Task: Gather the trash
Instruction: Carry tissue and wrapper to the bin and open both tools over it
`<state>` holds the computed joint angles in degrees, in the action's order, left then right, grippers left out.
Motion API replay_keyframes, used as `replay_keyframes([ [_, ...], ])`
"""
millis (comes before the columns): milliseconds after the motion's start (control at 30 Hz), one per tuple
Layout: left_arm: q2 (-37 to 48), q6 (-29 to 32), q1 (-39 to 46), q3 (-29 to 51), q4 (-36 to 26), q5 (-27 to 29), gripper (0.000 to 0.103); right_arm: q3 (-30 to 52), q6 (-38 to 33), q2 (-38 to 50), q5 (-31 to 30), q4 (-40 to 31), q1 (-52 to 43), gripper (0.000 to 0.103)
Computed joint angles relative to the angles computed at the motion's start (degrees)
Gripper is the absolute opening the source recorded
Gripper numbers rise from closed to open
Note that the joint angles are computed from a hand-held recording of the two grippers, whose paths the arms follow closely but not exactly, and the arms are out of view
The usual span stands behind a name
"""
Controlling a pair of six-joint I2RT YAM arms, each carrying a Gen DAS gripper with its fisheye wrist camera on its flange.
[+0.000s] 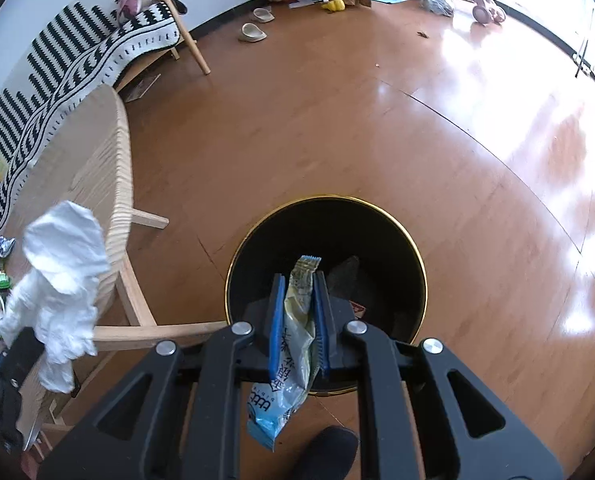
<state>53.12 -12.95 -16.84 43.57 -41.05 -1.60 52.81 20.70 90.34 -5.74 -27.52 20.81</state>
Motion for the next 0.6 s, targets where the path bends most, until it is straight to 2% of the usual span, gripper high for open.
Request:
replay_keyframes([
  [167, 3.66, -1.9, -1.9, -0.45, 2.84, -0.79, 0.006, 0.81, 0.54, 0.96, -0.03, 0.46, -0.92, 0.015],
  [233, 4.78, -2.54, -2.56, -0.6, 3.8, -1.13, 0.006, 1.69, 0.93, 1.49, 0.11, 0.18, -0.67, 0.018],
  [267, 5.27, -2.7, -2.55, -0.61, 4.19, -1.04, 0.006, 1.43, 0.81, 1.11, -0.07, 0.4, -1.0, 0.027],
  [300, 5.85, -2.73, -2.41, -0.53, 4.57, -0.79, 0.006, 1.09, 0.96, 0.77, 0.09, 0.66, -0.98, 0.044],
  [367, 6.43, -3.36, -2.97, -0.75, 5.07, -0.75, 0.006, 0.15, 1.26, -0.49, 0.52, 1.15, -0.94, 0.063],
  [600, 9.68, -4.07, -4.58, -1.26, 7.82, 0.11, 0.006, -1.58, 1.4, -4.02, 1.09, 1.45, -2.68, 0.063],
])
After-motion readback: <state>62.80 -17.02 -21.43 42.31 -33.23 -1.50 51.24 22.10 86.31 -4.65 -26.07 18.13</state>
